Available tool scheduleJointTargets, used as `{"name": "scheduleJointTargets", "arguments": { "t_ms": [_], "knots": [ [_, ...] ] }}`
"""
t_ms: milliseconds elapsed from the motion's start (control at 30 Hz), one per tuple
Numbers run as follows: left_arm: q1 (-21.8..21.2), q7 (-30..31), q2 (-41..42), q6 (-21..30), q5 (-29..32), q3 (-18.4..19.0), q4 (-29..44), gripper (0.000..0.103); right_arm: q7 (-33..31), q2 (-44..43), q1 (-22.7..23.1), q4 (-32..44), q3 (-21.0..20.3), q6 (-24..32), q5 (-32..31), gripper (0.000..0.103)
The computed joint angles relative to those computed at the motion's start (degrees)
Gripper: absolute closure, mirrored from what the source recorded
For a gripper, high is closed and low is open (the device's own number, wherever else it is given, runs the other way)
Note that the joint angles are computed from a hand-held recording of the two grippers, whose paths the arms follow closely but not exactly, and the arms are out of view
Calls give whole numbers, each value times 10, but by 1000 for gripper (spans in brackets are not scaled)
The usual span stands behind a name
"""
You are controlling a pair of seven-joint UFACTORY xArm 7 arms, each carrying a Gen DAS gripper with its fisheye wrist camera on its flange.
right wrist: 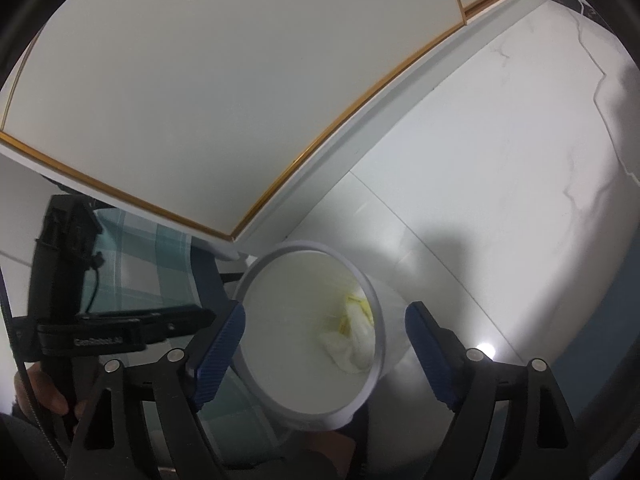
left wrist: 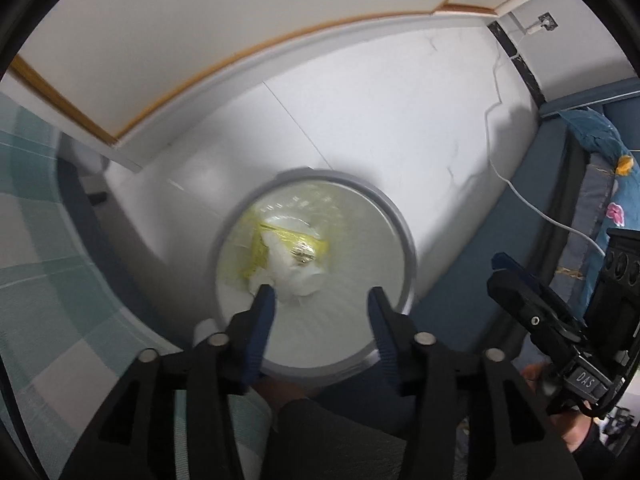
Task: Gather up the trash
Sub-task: 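Open the left tool to drop the white foam strip into the bin, then move both open tools back over the trash on the table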
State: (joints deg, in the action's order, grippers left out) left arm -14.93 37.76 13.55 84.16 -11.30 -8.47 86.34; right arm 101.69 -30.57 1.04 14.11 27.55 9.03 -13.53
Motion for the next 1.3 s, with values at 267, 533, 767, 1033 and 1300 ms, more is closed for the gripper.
{"name": "scheduleJointTargets", "arguments": {
  "t_ms": [267, 533, 767, 1033, 1300],
  "knots": [
    [15, -3, -20, -48, -24, 7, -10, 40, 2, -24, 22, 8, -11, 44, 3, 18],
    [26, 17, -56, -83, -47, 11, -35, 27, -3, -60, 50, 33, -22, 119, -4, 15],
    [38, 39, -89, -107, -77, 20, -50, 26, -6, -86, 65, 70, -22, 183, -16, 15],
    [62, 82, -131, -144, -137, 42, -59, 26, -16, -76, 57, 153, -7, 254, -58, 15],
    [103, 115, -140, -161, -216, 71, -24, 26, -54, -5, 39, 285, 7, 299, -136, 14]
  ]
}}
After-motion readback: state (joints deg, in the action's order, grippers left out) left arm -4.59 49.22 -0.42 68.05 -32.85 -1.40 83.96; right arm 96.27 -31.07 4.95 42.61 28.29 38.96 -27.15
